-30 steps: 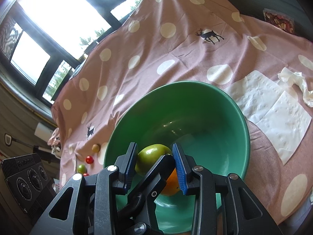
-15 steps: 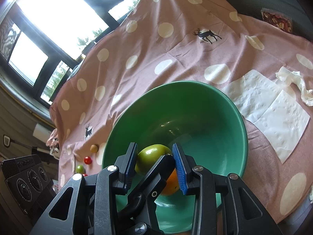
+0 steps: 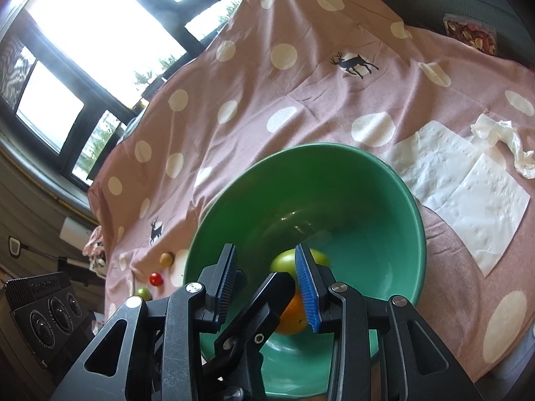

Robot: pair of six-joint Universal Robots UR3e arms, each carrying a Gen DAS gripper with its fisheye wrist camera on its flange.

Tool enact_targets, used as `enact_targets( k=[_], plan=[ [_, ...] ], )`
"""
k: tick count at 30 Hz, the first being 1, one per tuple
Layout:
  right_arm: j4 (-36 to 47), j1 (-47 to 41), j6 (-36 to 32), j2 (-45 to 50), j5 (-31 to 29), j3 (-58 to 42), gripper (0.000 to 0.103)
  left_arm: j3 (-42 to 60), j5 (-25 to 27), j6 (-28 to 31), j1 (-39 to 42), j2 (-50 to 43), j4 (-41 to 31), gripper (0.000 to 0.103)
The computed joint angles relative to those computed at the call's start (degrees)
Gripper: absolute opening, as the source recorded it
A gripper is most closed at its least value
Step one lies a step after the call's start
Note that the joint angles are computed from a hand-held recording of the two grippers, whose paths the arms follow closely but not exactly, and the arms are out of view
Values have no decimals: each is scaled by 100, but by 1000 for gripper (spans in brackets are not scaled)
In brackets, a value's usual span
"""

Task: Organize fruits
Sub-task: 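Open the right gripper to release the apple and move back to the fruits, then close the right gripper on the orange at the end of the fruit row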

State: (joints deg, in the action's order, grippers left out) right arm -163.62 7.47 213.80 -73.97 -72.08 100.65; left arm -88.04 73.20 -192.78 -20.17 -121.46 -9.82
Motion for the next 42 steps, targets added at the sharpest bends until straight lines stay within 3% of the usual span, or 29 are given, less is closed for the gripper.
enact_targets(
  k=[11, 13, 19, 21, 23, 26, 28, 36, 42],
  plan=[
    [125, 354, 117, 37, -385, -471, 38, -1505, 112, -368, 557, 1297, 520, 65],
    [214, 441, 94, 109, -392, -649, 38, -1800, 239, -404, 708, 1652, 374, 72],
    [605, 775, -138, 403, -358, -1300, 38, -2593, 825, -446, 1346, 2895, -827, 79],
    [839, 904, -238, 570, -359, -1595, 38, -3019, 898, -474, 1677, 3278, -905, 79],
    [1140, 1052, -329, 786, -390, -1974, 38, -3640, 625, -509, 2223, 3666, -740, 81],
    [1624, 1274, -518, 1151, -403, -2602, 38, -4501, -353, -441, 3339, 4200, -698, 82],
    [1936, 1432, -654, 1415, -457, -3051, 38, -4834, -662, -405, 3864, 4417, -771, 82],
    [2763, 1812, -892, 2525, 129, -4618, 38, -5074, -684, -240, 4660, 4928, -1418, 82],
    [3514, 2089, -920, 3604, 767, -6194, 38, -5273, -734, -248, 5099, 5158, -1511, 82]
  ],
)
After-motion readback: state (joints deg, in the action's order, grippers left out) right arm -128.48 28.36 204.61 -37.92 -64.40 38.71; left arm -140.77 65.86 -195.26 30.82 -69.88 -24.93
